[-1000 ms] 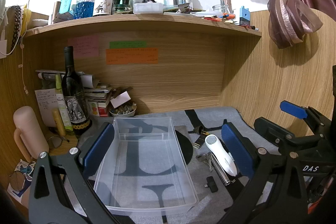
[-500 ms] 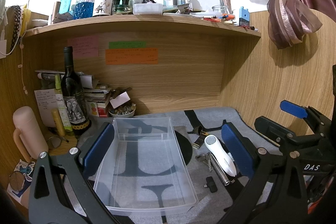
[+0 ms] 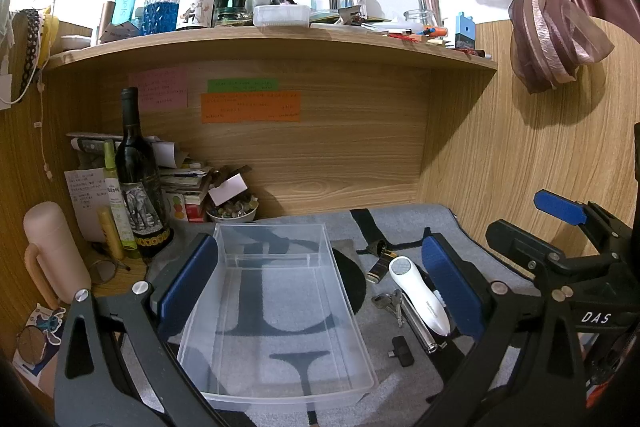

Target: Organize rigid objects

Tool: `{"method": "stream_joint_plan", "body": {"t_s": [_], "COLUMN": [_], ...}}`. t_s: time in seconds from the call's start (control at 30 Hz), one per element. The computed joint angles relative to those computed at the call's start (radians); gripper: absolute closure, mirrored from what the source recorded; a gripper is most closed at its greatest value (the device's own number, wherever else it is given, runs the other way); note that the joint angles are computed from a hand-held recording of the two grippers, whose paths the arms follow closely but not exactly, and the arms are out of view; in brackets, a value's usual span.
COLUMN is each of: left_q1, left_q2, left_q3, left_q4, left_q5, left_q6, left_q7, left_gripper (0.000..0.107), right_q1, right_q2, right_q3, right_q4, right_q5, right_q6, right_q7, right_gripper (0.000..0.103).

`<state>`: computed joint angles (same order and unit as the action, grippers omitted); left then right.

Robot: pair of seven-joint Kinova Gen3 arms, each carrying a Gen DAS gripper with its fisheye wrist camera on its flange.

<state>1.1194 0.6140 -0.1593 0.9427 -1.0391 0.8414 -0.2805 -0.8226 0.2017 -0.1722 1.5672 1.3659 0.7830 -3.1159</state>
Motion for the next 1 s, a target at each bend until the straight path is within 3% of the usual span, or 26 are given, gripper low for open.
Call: {"method": "stream_joint_plan", "body": {"t_s": [0.7, 0.9, 1.0], "left_q1": [0.000, 0.001, -0.009], "left_q2": [0.007, 0.014, 0.008], "left_q3": [-0.001, -0.007, -0.005], "left_q4": [-0.011, -0.013, -0.001], "left_q5": [0.007, 0.004, 0.014], "left_q6": [-0.001, -0.011, -0.029], "left_q7": [-0.005, 0.005, 0.001], "left_gripper": [0.004, 0.004, 0.004], "right_q1": [0.002, 0.010, 0.025], "right_q2": [0.000, 0.009, 0.008], "right_q3": [0.000, 0.003, 0.014], "right_q4": [0.004, -0.028, -0.030], "right_q5": [0.005, -0.049, -0.076], "right_q6": [-0.002, -0.002, -0.049], "right_q7": [-0.006, 0.056, 0.079], "right_gripper": [0.000, 0.000, 0.000]}}
